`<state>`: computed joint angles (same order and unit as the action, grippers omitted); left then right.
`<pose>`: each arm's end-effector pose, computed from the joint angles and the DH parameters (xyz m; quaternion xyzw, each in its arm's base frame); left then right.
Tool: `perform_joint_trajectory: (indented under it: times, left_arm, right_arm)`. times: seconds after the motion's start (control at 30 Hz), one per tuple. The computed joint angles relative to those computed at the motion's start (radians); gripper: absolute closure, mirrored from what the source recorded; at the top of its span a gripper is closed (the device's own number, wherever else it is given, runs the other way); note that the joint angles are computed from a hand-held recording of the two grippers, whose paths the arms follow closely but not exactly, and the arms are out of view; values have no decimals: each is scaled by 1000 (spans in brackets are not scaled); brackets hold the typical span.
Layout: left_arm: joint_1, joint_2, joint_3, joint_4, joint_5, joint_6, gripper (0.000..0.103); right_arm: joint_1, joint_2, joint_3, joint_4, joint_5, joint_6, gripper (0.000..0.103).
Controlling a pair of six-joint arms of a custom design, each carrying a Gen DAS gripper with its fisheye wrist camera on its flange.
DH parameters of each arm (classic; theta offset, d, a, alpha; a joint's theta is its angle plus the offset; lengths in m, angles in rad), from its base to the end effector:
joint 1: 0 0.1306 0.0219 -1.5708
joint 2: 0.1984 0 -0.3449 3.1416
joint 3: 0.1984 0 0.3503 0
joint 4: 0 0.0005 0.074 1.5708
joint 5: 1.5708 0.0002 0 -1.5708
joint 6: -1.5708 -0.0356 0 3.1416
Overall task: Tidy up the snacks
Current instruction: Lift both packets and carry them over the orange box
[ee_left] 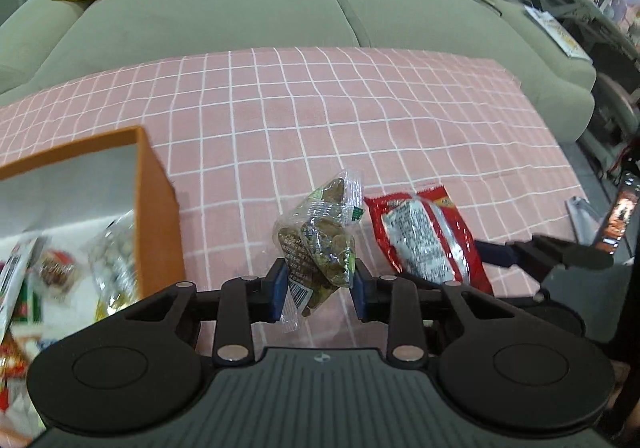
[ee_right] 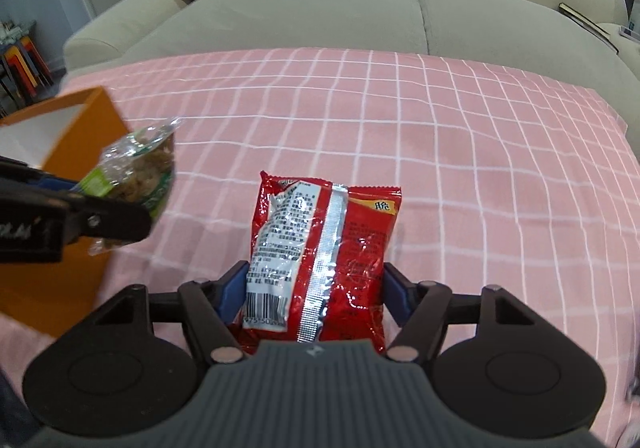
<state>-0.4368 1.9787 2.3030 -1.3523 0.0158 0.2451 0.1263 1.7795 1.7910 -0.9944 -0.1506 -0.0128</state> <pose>0.5495 -0.2577 0.4317 0.0943 0.9587 -0.0968 0.2501 0.5640 0.0765 0.3604 -0.0759 0.9516 0.0919 0.2832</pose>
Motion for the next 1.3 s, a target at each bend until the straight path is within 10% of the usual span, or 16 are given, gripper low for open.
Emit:
perform_joint_trajectory:
  times: [0.57,1.3]
  left_arm:
    - [46,-372,-393,166,-44,57,67]
    - [291,-358,-311,52,-39,-53,67]
  right_arm:
    - [110,-237,-152,59,-62,-20,36]
    - [321,160,517,-231,-13,235,36]
